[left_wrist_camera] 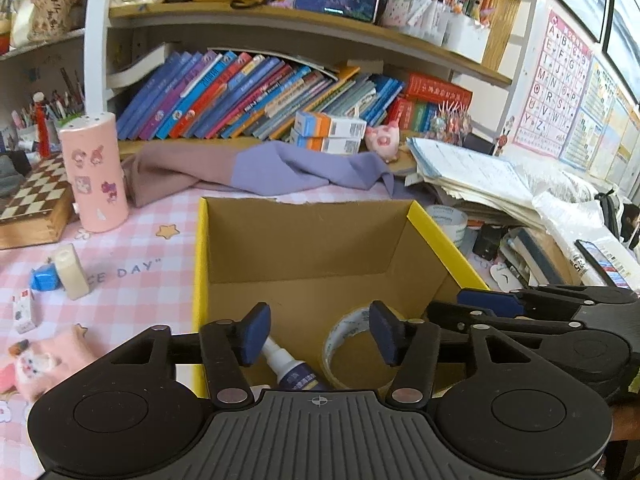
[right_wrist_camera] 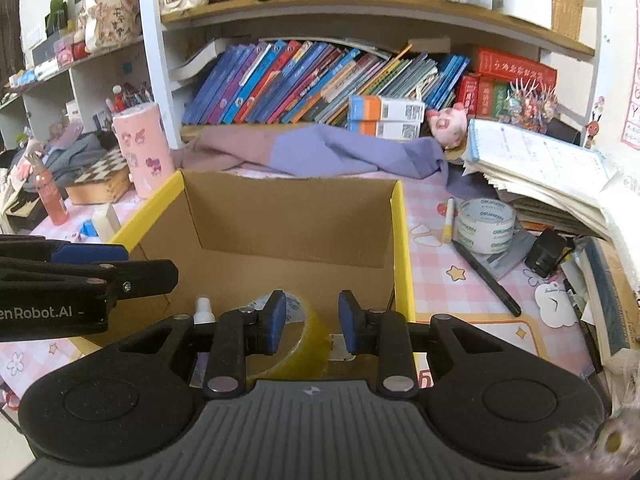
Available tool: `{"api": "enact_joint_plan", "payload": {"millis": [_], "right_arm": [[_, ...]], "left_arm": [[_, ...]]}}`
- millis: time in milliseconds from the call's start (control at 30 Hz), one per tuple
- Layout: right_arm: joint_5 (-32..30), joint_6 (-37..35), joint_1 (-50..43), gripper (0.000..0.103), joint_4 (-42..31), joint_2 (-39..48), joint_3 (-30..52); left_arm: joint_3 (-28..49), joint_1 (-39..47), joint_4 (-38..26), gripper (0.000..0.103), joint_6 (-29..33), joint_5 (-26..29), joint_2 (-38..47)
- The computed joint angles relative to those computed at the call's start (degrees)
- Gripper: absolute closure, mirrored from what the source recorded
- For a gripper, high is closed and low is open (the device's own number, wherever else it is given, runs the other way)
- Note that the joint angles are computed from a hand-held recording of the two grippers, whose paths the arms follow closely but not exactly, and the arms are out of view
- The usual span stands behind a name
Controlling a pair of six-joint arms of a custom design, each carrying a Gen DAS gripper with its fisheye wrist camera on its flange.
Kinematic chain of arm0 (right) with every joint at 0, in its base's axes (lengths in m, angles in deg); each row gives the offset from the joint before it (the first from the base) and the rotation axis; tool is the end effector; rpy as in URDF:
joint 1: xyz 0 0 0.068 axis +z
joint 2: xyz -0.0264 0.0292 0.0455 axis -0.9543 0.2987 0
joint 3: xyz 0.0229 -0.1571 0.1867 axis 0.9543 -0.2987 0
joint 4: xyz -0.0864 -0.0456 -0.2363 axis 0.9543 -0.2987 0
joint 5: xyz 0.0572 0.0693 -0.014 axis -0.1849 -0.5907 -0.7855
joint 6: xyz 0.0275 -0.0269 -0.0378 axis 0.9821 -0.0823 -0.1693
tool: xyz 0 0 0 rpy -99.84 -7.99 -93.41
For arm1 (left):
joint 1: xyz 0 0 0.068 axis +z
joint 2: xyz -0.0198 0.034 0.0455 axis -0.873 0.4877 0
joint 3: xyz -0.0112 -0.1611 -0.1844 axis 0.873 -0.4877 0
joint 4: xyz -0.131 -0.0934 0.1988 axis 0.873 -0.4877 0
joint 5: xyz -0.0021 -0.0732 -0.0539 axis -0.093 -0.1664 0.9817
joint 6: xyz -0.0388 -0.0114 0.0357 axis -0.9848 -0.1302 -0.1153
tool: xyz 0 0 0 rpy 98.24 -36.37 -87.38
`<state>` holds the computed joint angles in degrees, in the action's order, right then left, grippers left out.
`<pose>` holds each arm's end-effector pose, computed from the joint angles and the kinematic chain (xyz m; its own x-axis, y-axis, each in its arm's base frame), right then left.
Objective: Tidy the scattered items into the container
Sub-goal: 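Open the left tool dropping the spray bottle while the right tool releases the tape roll into the box, then withdraw both open tools up out of the yellow box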
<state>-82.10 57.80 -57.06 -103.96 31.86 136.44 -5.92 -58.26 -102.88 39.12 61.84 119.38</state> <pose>0.3163 0.0932 0.2733 -0.5668 -0.2143 -0.7955 -0.4032 0.9142 0.0410 0.2642 0.0062 0.2691 -0.6089 -0.1208 -0.7840 0.0240 0.9851 -0.1704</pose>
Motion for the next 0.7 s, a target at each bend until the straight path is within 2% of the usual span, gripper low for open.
{"api": "enact_joint_plan", "payload": {"millis": [167, 233, 300, 533, 700], "right_arm": [[2.84, 2.33, 1.94, 0.073, 1.23, -4.55, -3.44], [4.42, 3.52, 2.95, 0.071, 1.52, -6.47, -4.91], [6.44, 4.70, 4.23, 0.069, 1.59, -8.18, -6.17], [13.96, 9.49, 10.15, 0.068, 0.52, -14.73, -10.73], [21.33, 13.79, 17.41, 0.068, -1.55, -19.31, -13.41]], "left_arm": [[-2.39, 1.78, -0.95, 0.043, 1.50, 0.50, -4.49], [-3.66, 2.35, -1.03, 0.037, 2.61, 0.50, -6.80], [-4.65, 3.33, -1.41, 0.035, 3.77, 1.35, -8.84], [-7.29, 10.20, -5.54, 0.035, 8.13, 8.24, -14.72], [-8.65, 18.20, -10.61, 0.035, 13.33, 15.42, -19.53]]}}
